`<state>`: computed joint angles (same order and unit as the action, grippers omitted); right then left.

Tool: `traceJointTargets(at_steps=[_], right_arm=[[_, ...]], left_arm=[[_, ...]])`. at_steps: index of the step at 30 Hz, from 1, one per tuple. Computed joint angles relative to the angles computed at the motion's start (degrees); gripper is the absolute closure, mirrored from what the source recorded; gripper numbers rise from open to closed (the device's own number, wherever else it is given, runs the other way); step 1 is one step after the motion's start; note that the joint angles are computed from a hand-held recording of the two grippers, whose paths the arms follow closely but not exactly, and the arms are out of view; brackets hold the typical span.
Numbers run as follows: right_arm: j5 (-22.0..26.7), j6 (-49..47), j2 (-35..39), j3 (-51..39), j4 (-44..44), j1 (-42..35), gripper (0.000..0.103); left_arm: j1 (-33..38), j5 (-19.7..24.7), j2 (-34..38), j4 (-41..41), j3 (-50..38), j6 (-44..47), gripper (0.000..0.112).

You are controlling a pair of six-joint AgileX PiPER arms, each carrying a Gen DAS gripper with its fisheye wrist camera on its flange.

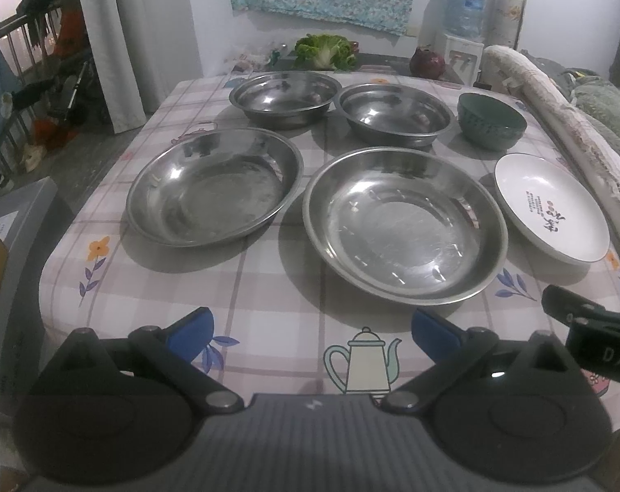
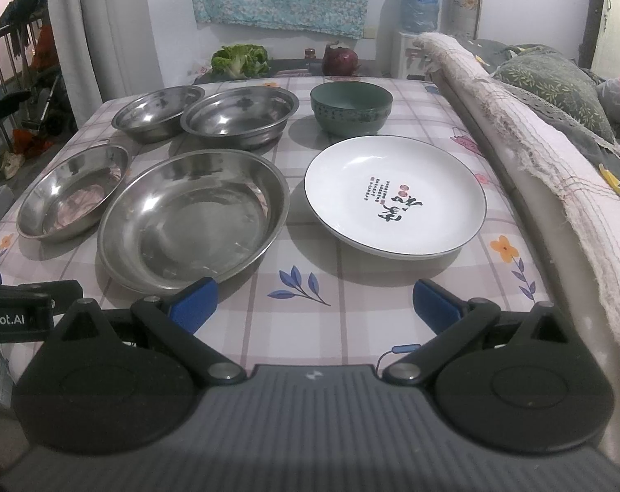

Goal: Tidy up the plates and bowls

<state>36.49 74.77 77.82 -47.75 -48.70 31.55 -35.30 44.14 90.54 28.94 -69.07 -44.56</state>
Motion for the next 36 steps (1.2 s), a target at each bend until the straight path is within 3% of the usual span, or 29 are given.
traceJointTargets(at_steps=[21, 36], right_arm=[[-2.9, -4.0, 2.6, -3.4, 0.2, -3.5, 0.001], [-6.5, -15.8, 8.5, -11.5, 6.6, -8.6, 0.001]], left_arm=[[1.7, 3.0, 4.0, 0.4, -6.1, 1.8, 0.009], [5.1, 3.6, 10.1, -0.7, -16.1, 7.3, 0.009]])
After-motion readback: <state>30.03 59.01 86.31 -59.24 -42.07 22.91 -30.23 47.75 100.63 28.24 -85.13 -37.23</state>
